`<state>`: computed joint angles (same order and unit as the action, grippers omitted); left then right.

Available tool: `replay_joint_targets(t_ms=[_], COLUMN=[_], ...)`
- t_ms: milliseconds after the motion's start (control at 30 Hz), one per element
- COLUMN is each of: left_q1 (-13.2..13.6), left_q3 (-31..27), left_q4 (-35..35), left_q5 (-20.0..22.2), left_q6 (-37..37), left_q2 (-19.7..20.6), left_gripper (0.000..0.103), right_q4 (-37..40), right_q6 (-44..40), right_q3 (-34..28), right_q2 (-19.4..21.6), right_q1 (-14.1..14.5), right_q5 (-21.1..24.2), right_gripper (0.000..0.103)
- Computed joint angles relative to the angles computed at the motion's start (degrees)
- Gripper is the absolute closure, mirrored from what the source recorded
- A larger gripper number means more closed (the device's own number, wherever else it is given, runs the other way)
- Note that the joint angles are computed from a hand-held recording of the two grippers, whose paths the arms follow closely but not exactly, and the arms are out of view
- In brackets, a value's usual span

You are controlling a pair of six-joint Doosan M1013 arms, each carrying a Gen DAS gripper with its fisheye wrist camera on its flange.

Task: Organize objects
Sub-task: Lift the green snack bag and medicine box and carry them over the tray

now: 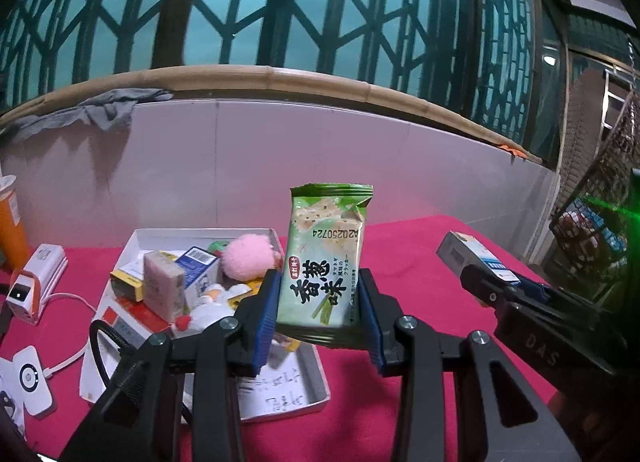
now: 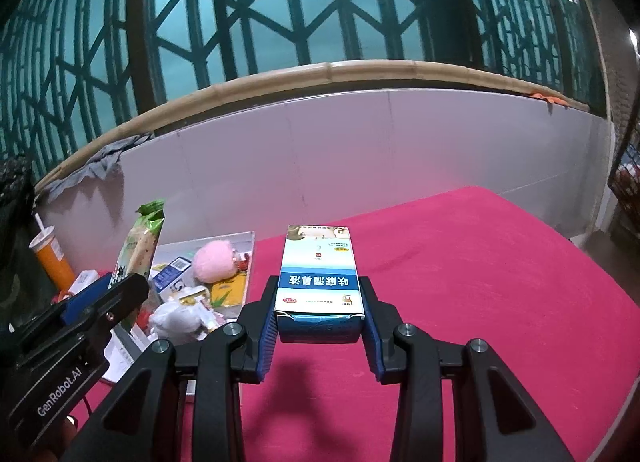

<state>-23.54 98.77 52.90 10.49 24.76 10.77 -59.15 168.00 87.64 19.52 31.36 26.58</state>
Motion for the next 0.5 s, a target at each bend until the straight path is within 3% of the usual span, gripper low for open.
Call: replay_joint_targets(t_ms=[200, 500], left_q1=[2.5, 6.7], left_q3=[1.1, 2.4], left_q4=[4.2, 3.4], left_q5=[0.5, 1.9], left_q6=[-5.9, -9.2], left_q2=[-0.8, -1.4], left_gripper=[0.066, 0.066], right_q4=[2.6, 9.8], right_q6=[-4.6, -15.1], right_q3=[-2.2, -6.6], right_q2=[1.6, 5.0], right_q1=[1.1, 2.5], right_q5=[0.3, -0.3], right_gripper=[0.063, 0.063])
